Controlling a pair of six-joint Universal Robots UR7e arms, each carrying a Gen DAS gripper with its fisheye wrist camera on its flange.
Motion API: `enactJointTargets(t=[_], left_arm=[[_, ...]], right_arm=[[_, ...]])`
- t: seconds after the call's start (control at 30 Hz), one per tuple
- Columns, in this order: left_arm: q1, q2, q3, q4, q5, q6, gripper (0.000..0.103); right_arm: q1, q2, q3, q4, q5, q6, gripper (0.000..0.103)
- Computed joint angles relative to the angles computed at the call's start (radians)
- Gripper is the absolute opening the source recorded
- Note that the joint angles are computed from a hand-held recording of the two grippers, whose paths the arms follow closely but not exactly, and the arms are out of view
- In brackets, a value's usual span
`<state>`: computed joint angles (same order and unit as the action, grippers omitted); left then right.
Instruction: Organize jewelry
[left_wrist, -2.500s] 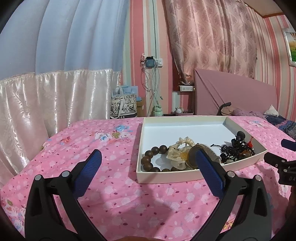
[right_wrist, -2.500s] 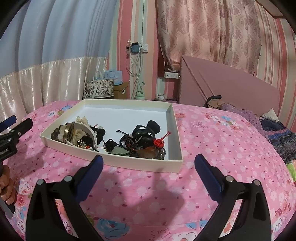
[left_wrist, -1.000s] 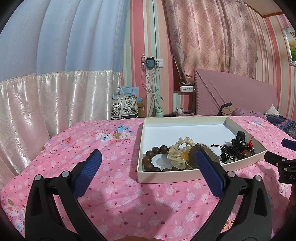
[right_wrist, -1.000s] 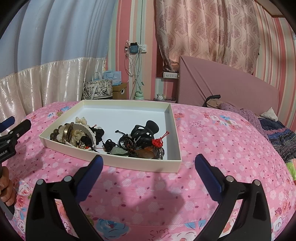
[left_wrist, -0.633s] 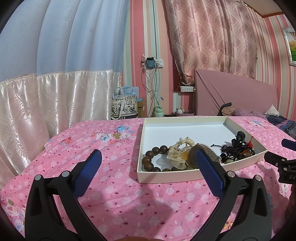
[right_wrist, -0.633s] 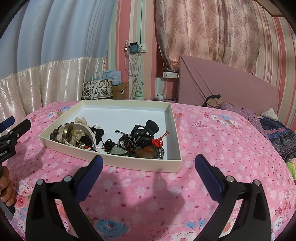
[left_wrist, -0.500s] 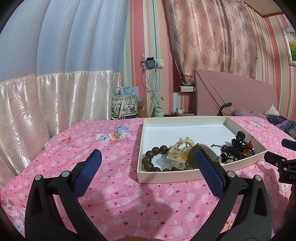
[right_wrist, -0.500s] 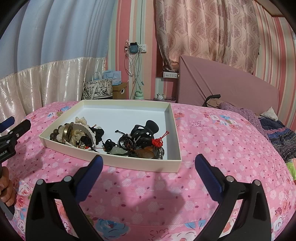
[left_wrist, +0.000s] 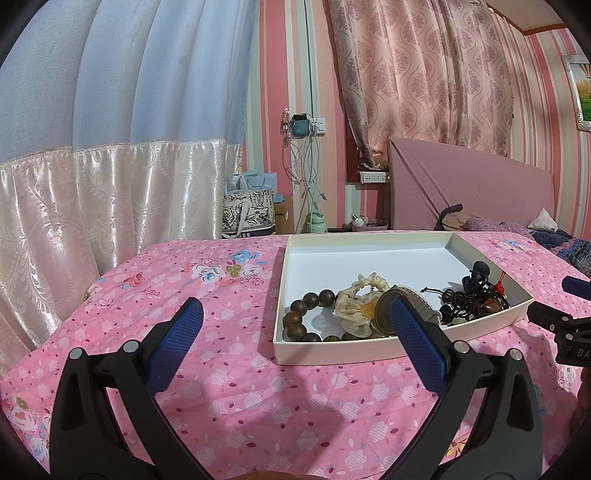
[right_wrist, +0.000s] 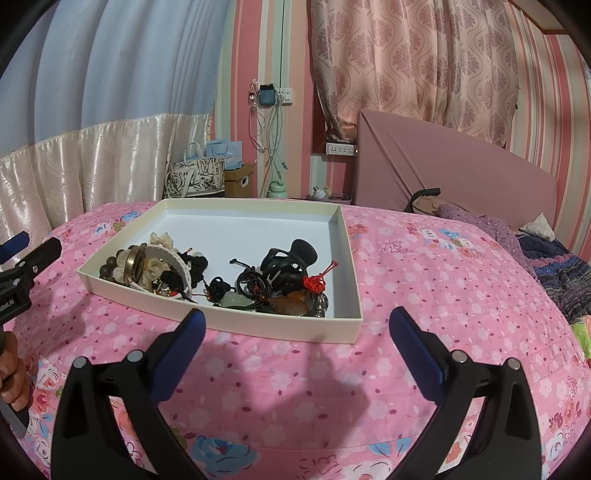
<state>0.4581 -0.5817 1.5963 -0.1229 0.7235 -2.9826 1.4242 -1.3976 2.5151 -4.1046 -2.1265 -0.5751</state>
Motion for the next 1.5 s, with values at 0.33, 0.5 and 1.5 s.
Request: enactJointTargets(t=[0.33,0.5,1.5], left_arm=[[0.0,-0.001,0.003,-0.007,-0.001,0.007,0.1],[-0.001,-0.002,0.002,-0.003,-0.003,0.005,0.1],[0.001,0.001,-0.003,0.003,-0.004,-0.002,0.1]], right_arm=[[-0.004,0.008,-0.002,-0.009,0.002,-0.008,0.099],[0.0,0.013,-0.003,-0.009,-0.007,-0.004,0.099],[0.011,0.018,-0.005,-0.008,-0.025,-0.004,0.099]])
